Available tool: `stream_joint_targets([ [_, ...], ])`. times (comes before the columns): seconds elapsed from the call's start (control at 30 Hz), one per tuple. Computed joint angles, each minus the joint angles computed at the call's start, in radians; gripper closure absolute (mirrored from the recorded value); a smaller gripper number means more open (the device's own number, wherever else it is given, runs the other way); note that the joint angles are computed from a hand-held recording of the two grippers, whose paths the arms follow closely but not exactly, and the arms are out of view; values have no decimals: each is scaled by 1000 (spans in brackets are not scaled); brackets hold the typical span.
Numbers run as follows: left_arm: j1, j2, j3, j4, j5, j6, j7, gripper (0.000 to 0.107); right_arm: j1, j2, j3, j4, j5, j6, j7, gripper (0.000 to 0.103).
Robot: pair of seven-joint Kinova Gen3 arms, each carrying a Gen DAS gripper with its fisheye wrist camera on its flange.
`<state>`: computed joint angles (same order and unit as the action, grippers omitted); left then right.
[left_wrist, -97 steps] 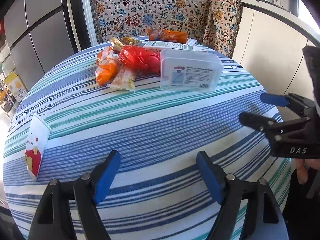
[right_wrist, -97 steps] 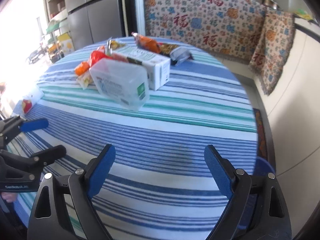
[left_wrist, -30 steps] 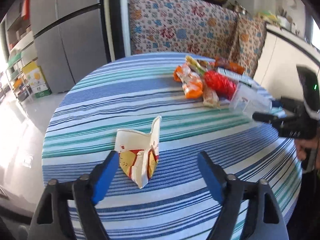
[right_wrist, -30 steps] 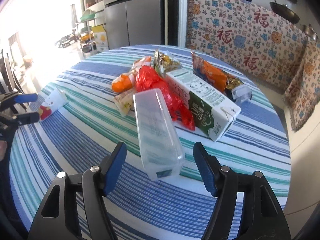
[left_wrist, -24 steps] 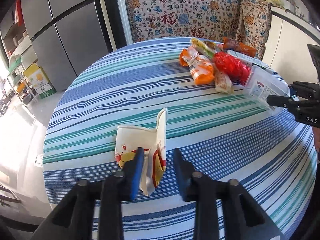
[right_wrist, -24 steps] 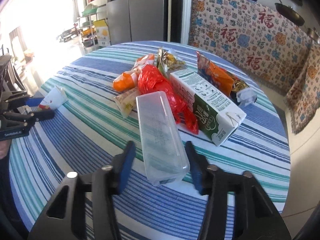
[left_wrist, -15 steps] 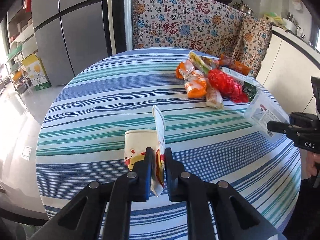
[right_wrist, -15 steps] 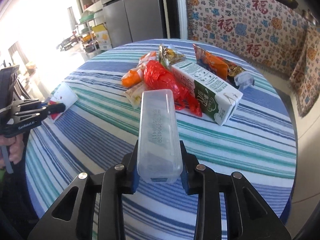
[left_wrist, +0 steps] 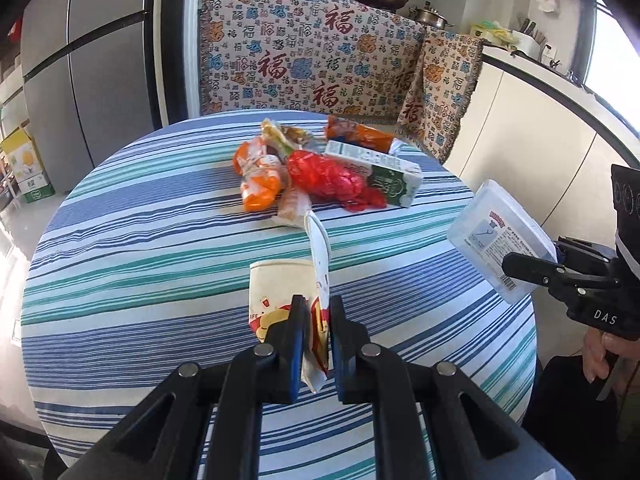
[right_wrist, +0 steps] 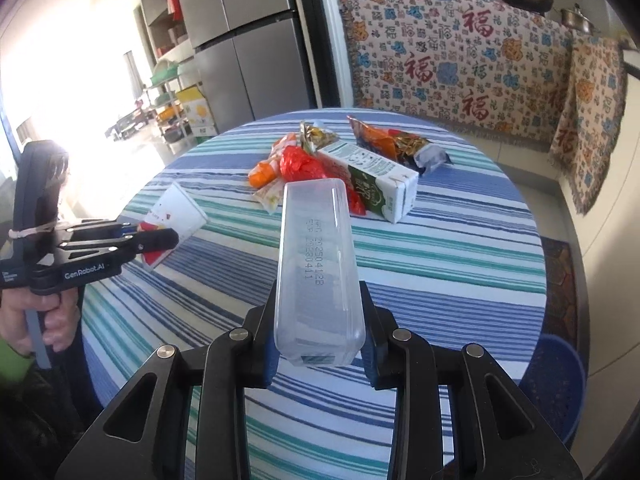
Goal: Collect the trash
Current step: 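Carry box and paper cup to the blue wastebasket and release both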
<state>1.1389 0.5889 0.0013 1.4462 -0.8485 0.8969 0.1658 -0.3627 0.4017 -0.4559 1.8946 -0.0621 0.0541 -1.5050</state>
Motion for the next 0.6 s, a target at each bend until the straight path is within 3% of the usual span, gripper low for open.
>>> stream_joint_targets([
  [0.17,-8,33,10,-80,18,10,-71,96,121,-9,-100,38,1,-26,1,70],
  [0.6,2,102,-30,-213,93,-30,-195,96,217,-51,-149,117,50,-74,-64,70],
])
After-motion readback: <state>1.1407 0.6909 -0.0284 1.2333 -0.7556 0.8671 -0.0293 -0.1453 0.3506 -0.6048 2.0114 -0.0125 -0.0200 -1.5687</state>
